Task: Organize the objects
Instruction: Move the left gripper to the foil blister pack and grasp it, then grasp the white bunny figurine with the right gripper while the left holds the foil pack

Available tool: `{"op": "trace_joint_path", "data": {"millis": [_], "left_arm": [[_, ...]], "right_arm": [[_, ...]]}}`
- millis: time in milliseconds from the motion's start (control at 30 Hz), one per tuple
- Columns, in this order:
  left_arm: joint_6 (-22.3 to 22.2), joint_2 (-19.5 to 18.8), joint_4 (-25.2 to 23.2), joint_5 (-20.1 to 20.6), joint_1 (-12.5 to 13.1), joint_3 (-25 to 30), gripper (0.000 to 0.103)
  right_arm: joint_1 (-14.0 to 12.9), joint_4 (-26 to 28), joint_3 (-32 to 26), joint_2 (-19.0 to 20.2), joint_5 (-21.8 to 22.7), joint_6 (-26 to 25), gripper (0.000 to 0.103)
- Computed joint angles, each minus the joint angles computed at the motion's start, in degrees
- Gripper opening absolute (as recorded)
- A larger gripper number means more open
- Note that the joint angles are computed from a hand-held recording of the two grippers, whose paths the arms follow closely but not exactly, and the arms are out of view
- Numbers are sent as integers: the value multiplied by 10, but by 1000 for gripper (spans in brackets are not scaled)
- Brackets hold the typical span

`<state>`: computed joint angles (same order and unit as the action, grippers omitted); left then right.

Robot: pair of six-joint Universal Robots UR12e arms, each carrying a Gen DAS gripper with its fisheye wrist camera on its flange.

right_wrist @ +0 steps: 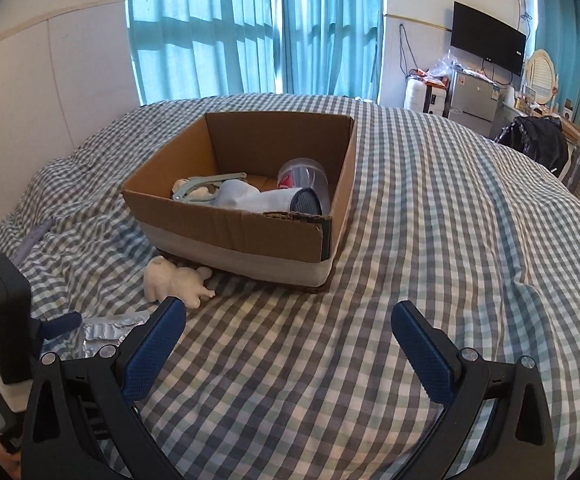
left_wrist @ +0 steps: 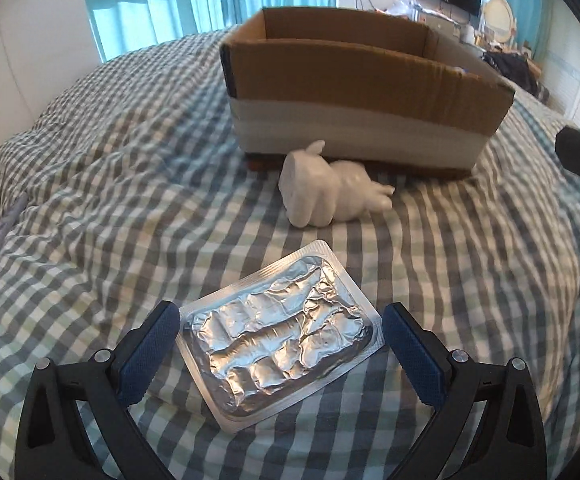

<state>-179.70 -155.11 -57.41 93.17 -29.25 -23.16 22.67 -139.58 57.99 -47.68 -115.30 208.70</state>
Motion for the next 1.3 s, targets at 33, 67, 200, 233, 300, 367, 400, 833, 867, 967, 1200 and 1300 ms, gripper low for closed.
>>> {"op": "trace_joint_path", "data": {"millis": [33,67,200,233,300,367,400,833,867,967,1200,1300], "left_arm": [[0,0,3,-3,0,-1,103],[-1,0,6,-6,1,-2,103],[-8,-10,-7,-28,5,14,103],[-12,-9,-4,-36,7,10,103],[-13,-6,2,-47,9,3,103],[-14,-3,3,-58,11,-3,103],[-15,0,4,-67,12,-9,103],[-26,13,3,-81,30,-17,37],[-31,11,1,-77,31,-12,37],[-48,1,-5,-60,36,8,37],[-80,-3,-17,-77,46,18,43],[-78,4,-10,-79,46,6,47]], "right_arm": [[0,3,-1,1,0,0,103],[0,6,-3,2,1,1,103],[0,20,-11,7,4,3,103],[0,22,-13,7,4,3,103],[1,26,-16,9,3,2,103],[2,30,-19,10,3,2,103],[2,31,-20,11,4,2,103],[11,52,-54,27,3,-16,103],[11,56,-59,30,4,-17,103],[12,68,-80,45,16,-18,103],[6,105,-164,101,70,-11,103],[2,115,-204,129,101,-8,103]]}}
